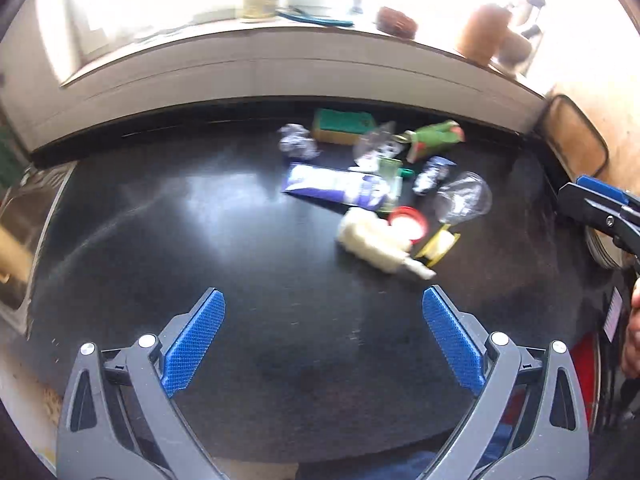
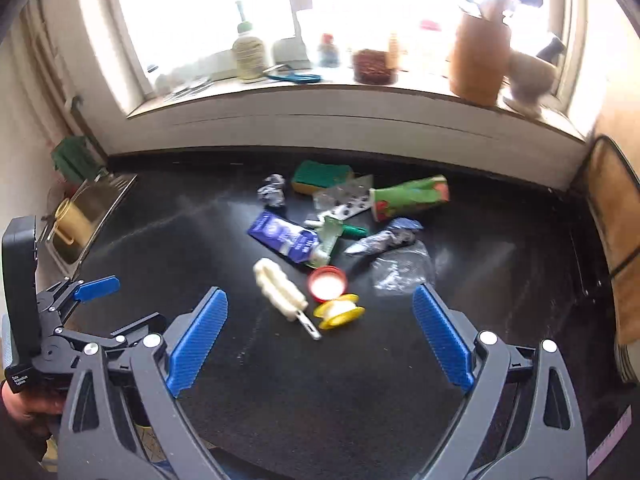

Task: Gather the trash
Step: 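Swing both open tools back over the countertop, then grasp the white foam piece with the left tool while the right tool grasps the clear cup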

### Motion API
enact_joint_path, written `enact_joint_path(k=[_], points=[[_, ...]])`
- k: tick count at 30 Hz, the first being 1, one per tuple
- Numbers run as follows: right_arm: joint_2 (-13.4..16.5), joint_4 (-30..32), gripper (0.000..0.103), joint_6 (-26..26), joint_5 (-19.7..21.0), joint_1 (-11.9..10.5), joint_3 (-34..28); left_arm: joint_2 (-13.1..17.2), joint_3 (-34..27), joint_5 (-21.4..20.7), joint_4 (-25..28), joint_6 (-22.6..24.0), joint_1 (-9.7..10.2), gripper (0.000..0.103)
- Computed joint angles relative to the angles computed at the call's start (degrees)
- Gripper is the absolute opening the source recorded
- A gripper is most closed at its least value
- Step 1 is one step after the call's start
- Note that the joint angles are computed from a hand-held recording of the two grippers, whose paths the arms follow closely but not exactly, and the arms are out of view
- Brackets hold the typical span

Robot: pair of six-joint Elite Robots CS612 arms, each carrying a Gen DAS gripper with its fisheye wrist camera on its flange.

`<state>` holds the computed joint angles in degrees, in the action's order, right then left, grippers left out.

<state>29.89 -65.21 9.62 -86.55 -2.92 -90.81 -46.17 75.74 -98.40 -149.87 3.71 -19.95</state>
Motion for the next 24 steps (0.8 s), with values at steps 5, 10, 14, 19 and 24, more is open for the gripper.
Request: enact_joint_path(k=[5,10,14,19,24], points=[[1.6,2.3,0.091,2.6,1.7,-2.1,-2.1,1.7,-2.6,-0.6,3.6,0.9,-1.78,0.096],[1.8,1.9,0.091,0.5,3.5,-3.1,0.5,4.1,-6.2,0.2,7.1,-1.9,-2.72,0.096],[2.2,1.3,0.091,-2.0,7.3,-4.7,3.9,6.9,-9.8,1.7,9.3,-6.3,-3.17,0.096],[1.9,0.1,0.09,-5.3,7.9,-5.5,9.4,11.6,-16.1,2.9,13.2,-13.2,-3.43,0.096],[1.0,0.1,0.081,-8.1,9.5,-6.1,14.3,14.6,-20.2,4.6,15.9,-16.0,-3.65,0.096]])
